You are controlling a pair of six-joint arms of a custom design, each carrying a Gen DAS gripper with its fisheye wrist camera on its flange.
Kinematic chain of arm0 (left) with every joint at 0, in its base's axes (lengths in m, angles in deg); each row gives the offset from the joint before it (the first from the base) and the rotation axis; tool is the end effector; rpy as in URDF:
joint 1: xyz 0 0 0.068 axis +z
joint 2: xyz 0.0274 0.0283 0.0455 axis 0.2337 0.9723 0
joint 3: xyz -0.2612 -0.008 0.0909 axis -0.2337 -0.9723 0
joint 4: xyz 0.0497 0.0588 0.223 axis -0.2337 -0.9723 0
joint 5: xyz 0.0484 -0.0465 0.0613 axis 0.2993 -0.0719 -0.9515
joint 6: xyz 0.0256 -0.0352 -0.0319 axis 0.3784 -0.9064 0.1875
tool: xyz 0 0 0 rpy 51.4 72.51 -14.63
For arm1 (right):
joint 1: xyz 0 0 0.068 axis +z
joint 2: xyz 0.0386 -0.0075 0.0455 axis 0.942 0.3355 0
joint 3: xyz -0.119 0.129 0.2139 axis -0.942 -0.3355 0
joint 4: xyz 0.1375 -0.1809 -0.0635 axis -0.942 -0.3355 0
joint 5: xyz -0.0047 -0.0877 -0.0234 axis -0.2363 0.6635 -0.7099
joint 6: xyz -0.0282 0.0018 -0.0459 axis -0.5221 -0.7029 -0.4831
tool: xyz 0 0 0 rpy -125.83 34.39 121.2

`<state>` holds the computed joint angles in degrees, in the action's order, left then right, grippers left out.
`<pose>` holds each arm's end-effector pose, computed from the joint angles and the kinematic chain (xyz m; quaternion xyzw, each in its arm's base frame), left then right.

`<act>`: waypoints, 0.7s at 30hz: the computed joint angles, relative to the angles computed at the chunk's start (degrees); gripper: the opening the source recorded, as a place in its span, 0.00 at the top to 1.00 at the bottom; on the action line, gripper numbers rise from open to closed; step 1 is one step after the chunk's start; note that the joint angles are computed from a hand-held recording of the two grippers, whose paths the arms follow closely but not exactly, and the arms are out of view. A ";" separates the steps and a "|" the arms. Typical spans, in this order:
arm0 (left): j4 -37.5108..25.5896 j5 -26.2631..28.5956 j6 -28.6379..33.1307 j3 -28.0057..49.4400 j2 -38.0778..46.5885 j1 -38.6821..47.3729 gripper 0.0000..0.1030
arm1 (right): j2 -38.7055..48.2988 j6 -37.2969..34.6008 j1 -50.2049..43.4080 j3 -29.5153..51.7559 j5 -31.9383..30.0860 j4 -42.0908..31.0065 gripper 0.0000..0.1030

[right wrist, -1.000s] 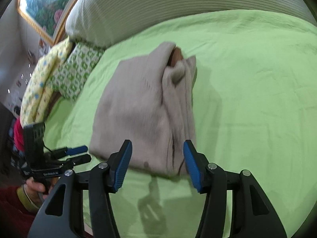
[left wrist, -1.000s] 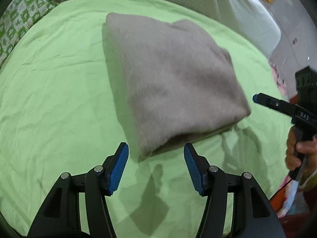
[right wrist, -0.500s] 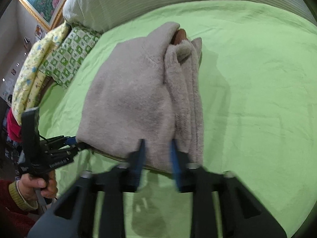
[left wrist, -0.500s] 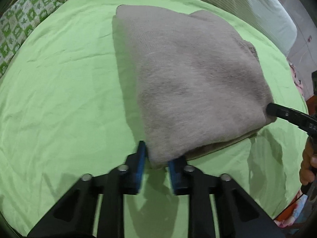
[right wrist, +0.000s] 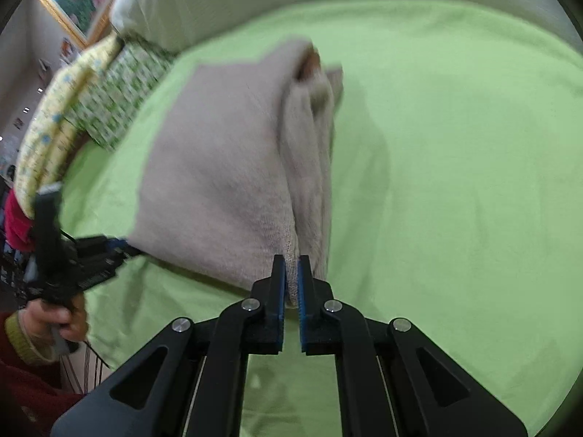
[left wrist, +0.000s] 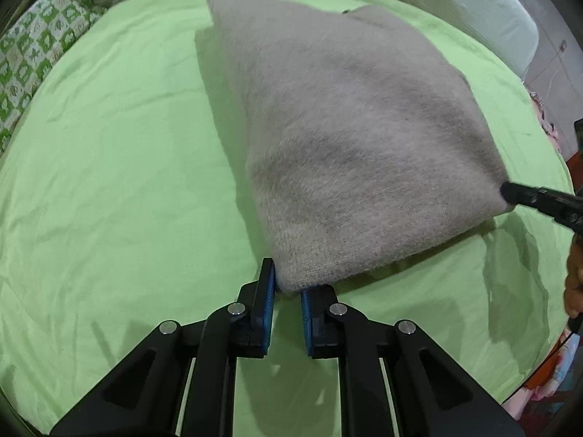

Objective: Fold small clothes

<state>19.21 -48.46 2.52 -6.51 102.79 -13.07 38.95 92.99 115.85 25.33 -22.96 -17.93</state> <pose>0.3539 -0.1799 0.1286 0.2487 0.9555 -0.0667 0.1440 0.1854 0.1678 0.1651 0.3038 0.9233 0.0079 0.2349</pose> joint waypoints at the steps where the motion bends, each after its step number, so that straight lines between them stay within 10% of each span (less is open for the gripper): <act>1: -0.50 0.30 0.16 0.14 -0.13 0.14 0.88 | 0.82 0.83 -0.12 -0.11 -0.36 0.74 0.94; 12: -8.37 6.61 1.29 2.10 -8.41 2.05 0.60 | -8.12 -1.07 -3.18 4.89 5.51 -4.77 0.88; 21: -13.34 8.54 -5.65 20.94 1.76 0.14 0.54 | -0.95 -16.72 -21.91 12.24 -1.22 4.62 0.88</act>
<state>5.87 -39.92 -3.13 14.43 104.54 -12.93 38.00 76.27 93.94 37.56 -24.18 -13.32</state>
